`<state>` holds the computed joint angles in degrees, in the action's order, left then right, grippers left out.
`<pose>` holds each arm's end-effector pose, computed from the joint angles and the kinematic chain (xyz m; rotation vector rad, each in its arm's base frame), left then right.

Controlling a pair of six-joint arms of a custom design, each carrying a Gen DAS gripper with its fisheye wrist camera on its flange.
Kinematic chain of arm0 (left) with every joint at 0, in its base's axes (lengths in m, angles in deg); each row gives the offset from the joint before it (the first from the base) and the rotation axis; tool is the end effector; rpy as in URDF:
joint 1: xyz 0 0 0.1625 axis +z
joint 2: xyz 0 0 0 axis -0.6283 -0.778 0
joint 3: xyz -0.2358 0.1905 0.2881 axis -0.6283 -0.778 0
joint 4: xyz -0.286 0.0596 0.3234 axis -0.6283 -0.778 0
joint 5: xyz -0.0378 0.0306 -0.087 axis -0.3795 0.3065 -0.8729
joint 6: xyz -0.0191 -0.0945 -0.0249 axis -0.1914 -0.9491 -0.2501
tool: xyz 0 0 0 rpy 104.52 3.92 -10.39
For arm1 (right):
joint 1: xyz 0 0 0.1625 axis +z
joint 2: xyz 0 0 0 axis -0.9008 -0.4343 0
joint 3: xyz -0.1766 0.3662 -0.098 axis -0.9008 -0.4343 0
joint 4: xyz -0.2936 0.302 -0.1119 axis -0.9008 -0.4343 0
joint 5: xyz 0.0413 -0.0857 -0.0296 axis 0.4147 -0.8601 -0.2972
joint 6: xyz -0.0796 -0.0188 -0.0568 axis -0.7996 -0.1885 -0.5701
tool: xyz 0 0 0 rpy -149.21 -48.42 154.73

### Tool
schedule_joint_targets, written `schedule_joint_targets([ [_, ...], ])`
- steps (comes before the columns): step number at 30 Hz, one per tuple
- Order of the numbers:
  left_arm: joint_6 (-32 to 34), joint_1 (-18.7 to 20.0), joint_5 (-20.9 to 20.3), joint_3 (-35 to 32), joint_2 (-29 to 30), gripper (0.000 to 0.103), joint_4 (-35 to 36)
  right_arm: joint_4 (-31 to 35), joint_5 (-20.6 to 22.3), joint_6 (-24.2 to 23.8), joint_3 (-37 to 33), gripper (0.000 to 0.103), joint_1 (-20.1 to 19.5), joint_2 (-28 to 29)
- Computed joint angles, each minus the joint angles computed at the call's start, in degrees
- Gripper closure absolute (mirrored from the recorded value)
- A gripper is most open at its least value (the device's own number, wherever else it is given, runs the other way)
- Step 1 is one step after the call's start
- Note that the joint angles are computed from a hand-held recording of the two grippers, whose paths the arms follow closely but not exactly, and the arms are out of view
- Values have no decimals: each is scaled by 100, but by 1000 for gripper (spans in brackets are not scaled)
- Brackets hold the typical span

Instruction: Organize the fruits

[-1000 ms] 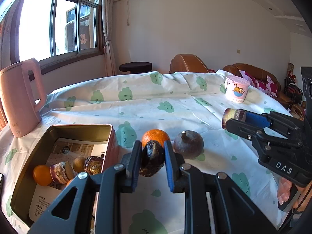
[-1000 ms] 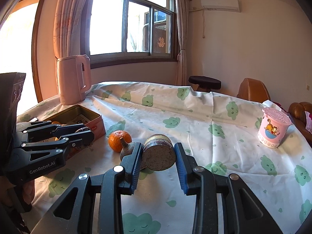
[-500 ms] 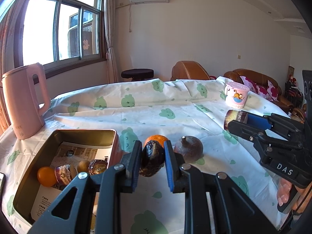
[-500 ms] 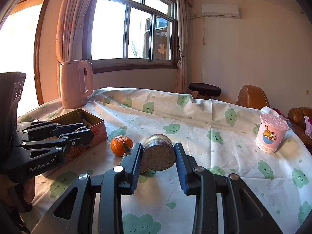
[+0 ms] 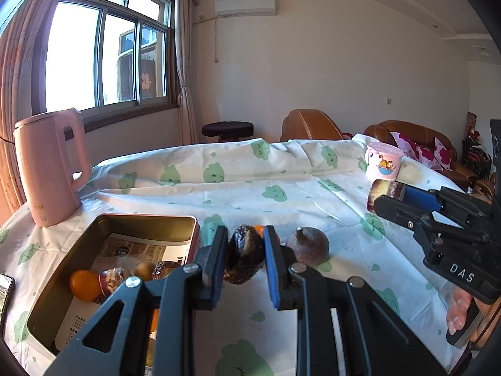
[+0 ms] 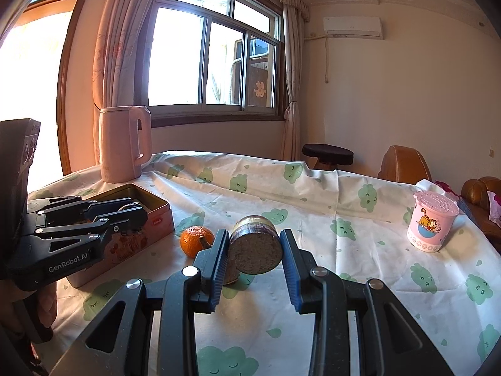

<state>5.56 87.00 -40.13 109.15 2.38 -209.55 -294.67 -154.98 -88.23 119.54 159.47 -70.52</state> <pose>-0.3154 -0.5992 0.0626 1.4255 2.3441 -0.9739 0.1316 -0.4949 0.2262 0.3738 -1.8643 1.4036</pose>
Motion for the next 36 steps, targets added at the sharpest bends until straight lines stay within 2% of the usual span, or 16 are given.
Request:
schedule_joint_targets([
  [10, 98, -39, 46, 137, -5, 79, -464, -227, 145, -116, 38, 68, -1, 33],
  [20, 76, -24, -4, 206, -61, 79, -509, -269, 34, -326, -46, 68, 64, 138],
  [36, -24, 140, 83, 253, -279, 79, -348, 271, 15, -500, -524, 68, 390, 554],
])
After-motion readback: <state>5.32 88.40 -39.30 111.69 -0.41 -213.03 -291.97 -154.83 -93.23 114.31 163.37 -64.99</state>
